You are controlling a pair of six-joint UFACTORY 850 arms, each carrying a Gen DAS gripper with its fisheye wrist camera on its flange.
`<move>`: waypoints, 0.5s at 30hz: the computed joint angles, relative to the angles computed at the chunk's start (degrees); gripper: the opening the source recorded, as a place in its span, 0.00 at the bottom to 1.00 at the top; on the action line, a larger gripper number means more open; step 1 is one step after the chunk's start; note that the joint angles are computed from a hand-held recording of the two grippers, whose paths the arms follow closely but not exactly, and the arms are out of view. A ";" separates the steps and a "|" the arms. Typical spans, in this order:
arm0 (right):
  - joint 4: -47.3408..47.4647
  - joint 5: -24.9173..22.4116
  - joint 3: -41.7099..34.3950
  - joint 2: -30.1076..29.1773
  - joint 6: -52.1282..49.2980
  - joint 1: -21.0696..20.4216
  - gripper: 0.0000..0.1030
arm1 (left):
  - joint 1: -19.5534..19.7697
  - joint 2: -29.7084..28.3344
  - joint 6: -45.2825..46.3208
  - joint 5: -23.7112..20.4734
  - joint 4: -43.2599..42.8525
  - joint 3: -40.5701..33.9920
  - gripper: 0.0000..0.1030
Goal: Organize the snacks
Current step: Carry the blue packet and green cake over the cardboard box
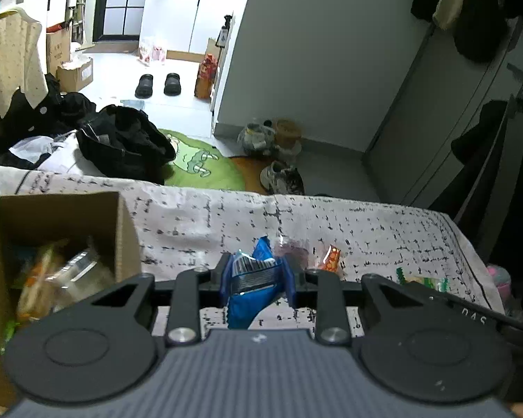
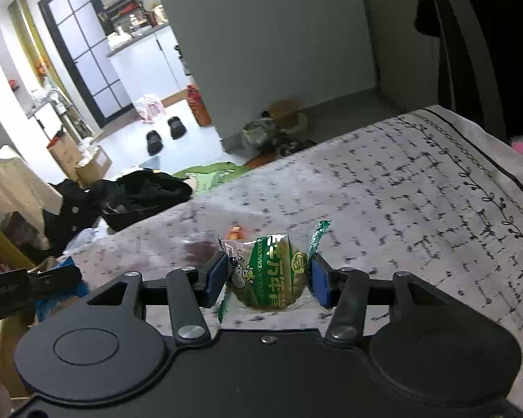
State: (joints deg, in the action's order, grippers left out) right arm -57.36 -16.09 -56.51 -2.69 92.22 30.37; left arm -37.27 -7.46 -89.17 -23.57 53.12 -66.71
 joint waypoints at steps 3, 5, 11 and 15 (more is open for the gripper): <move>-0.97 0.43 -0.57 0.13 1.14 1.07 0.48 | 0.29 2.23 -1.55 0.17 1.23 1.83 0.28; -1.47 0.79 -1.10 0.08 1.71 1.73 0.48 | 0.48 3.56 -2.92 0.10 2.18 2.98 0.28; -4.65 1.54 -2.88 -0.76 4.62 3.91 0.48 | 1.39 7.25 -5.49 -0.82 4.51 5.84 0.28; -6.52 2.22 -4.25 -1.67 6.64 5.19 0.48 | 2.36 9.95 -6.30 -1.98 5.67 7.62 0.28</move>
